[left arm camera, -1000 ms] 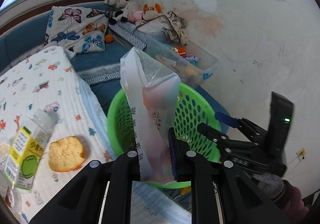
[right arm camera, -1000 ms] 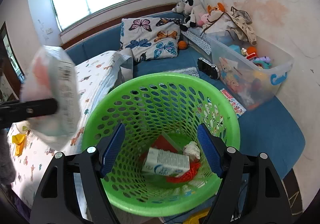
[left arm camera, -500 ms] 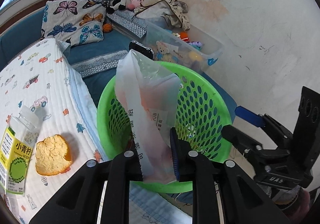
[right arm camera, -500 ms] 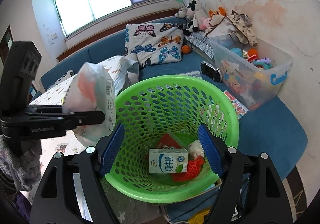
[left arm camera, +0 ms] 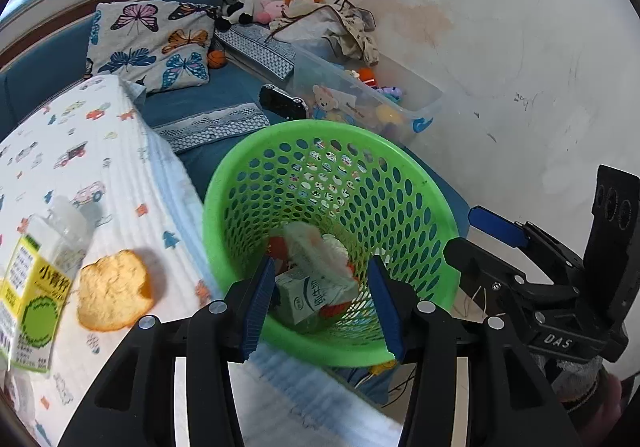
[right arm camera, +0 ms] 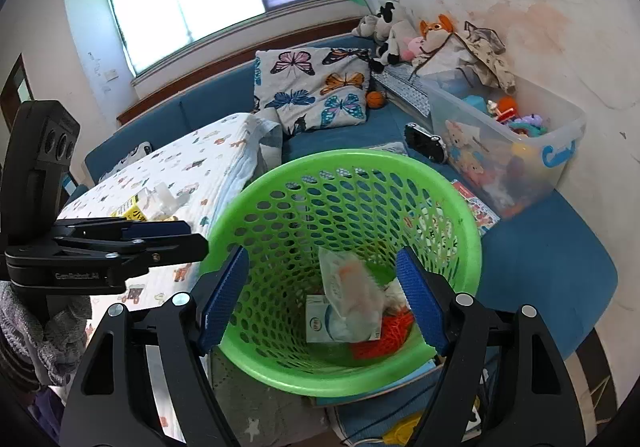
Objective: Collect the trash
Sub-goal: 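Carry the carton and bag over the green basket and open both tools, then move both tools back to the table toward the wrapper and orange peel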
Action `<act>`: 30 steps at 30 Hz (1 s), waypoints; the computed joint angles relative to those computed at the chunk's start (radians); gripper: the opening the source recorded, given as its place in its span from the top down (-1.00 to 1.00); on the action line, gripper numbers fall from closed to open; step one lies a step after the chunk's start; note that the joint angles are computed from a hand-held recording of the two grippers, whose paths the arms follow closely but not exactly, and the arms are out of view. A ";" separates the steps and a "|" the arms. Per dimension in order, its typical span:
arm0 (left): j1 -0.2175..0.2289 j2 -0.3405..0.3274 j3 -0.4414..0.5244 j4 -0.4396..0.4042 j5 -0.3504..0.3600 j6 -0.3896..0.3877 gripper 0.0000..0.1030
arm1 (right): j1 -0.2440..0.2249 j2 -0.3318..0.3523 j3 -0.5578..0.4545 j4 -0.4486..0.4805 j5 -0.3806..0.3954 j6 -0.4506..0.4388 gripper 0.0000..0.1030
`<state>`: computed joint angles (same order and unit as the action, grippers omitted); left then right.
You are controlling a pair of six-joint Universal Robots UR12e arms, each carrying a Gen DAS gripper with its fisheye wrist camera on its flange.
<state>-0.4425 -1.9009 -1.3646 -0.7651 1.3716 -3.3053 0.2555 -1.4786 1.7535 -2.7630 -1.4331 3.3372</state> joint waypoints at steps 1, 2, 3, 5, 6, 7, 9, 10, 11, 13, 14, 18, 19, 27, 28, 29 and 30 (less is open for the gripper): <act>0.001 0.009 -0.011 0.006 0.005 -0.003 0.04 | 0.001 0.000 0.001 0.000 0.003 -0.003 -0.48; 0.003 0.017 -0.021 0.012 0.011 -0.008 0.03 | 0.003 0.000 0.000 0.000 0.003 -0.006 -0.48; 0.005 0.028 -0.034 0.022 0.014 -0.013 0.03 | 0.006 0.001 -0.001 -0.002 0.005 -0.007 -0.48; 0.011 0.046 -0.058 0.038 0.017 -0.021 0.01 | 0.010 0.002 -0.003 -0.003 0.011 -0.008 -0.49; 0.013 0.053 -0.067 0.044 0.022 -0.026 -0.01 | 0.012 0.003 -0.004 -0.003 0.013 -0.009 -0.49; 0.016 0.066 -0.084 0.052 0.027 -0.032 -0.03 | 0.015 0.004 -0.007 -0.003 0.015 -0.012 -0.49; 0.020 0.085 -0.109 0.065 0.039 -0.042 -0.04 | 0.022 0.007 -0.012 -0.002 0.017 -0.016 -0.50; 0.024 0.099 -0.127 0.074 0.048 -0.052 -0.06 | 0.026 0.010 -0.016 -0.001 0.021 -0.019 -0.50; 0.027 0.107 -0.138 0.080 0.051 -0.058 -0.09 | 0.030 0.013 -0.020 0.002 0.024 -0.021 -0.51; 0.037 0.128 -0.167 0.094 0.058 -0.077 -0.10 | 0.039 0.019 -0.028 0.004 0.027 -0.029 -0.52; 0.042 0.140 -0.183 0.102 0.061 -0.086 -0.11 | 0.044 0.022 -0.032 0.007 0.030 -0.033 -0.52; 0.063 0.182 -0.236 0.120 0.090 -0.114 -0.11 | 0.060 0.038 -0.051 0.020 0.044 -0.046 -0.52; 0.068 0.190 -0.247 0.123 0.094 -0.120 -0.12 | 0.066 0.043 -0.057 0.023 0.049 -0.051 -0.52; 0.111 0.272 -0.343 0.149 0.158 -0.178 -0.16 | 0.103 0.074 -0.095 0.043 0.072 -0.079 -0.55; 0.115 0.286 -0.359 0.153 0.178 -0.185 -0.17 | 0.106 0.076 -0.097 0.043 0.073 -0.081 -0.55; 0.120 0.298 -0.372 0.155 0.194 -0.192 -0.19 | 0.110 0.080 -0.101 0.045 0.076 -0.084 -0.55; 0.127 0.308 -0.381 0.155 0.201 -0.197 -0.20 | 0.114 0.084 -0.107 0.046 0.078 -0.086 -0.55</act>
<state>-0.3152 -1.5931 -1.7451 -0.6099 1.5722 -3.5028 0.3699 -1.3944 1.6470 -2.7166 -1.3553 3.2515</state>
